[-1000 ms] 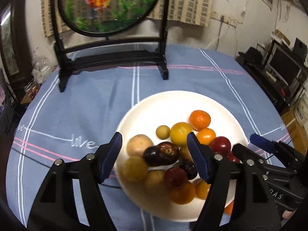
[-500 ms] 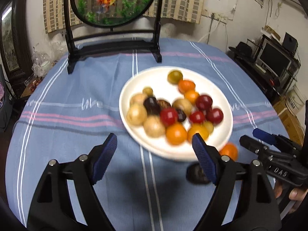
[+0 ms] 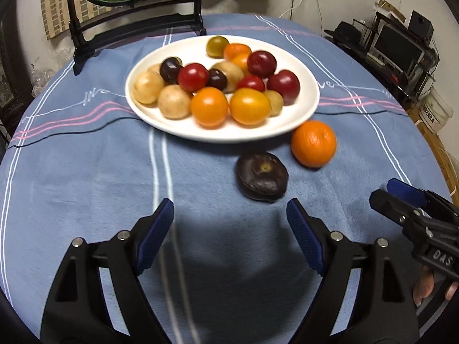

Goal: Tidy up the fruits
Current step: 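Grasp the dark brown fruit with the left tool, then grasp the tangerine with the right tool while the left tool holds the dark fruit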

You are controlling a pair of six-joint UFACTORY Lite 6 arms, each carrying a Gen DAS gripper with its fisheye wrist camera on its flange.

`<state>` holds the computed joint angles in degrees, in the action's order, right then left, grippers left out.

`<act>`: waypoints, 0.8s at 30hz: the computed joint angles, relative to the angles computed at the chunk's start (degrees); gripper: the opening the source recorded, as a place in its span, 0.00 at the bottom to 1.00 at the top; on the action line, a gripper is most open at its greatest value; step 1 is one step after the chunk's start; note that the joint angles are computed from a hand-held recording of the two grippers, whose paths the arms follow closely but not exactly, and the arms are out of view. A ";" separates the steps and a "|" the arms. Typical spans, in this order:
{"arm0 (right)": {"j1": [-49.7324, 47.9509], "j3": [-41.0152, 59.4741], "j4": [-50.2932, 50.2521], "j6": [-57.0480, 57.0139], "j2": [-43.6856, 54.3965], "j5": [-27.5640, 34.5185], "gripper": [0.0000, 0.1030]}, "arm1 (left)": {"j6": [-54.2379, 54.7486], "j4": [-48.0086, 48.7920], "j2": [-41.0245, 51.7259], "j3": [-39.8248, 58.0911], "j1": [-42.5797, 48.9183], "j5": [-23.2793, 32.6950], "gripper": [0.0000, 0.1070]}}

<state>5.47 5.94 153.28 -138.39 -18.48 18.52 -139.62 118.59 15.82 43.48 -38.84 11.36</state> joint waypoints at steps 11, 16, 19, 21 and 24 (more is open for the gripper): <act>-1.50 -1.92 -1.77 0.78 -2.59 0.15 0.63 | 10.71 -11.64 8.44 8.00 -2.45 -0.24 0.70; -1.71 -1.50 -1.44 0.39 -1.33 0.71 0.63 | 16.63 -17.33 10.99 11.04 -3.20 1.45 0.62; -1.13 -1.33 0.04 -0.65 -0.92 0.64 0.63 | 15.26 -15.47 11.69 11.98 -2.71 1.64 0.53; -0.80 -1.30 1.49 -1.73 -0.85 0.45 0.63 | 11.93 -11.62 11.76 11.98 -2.63 1.89 0.44; -0.25 -0.85 3.31 -3.11 -0.35 -0.05 0.63 | 11.61 -10.81 11.04 11.12 -2.68 2.16 0.43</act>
<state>5.21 5.09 156.59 -141.50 -18.83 18.47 -128.01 107.78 26.86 54.60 -41.52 13.52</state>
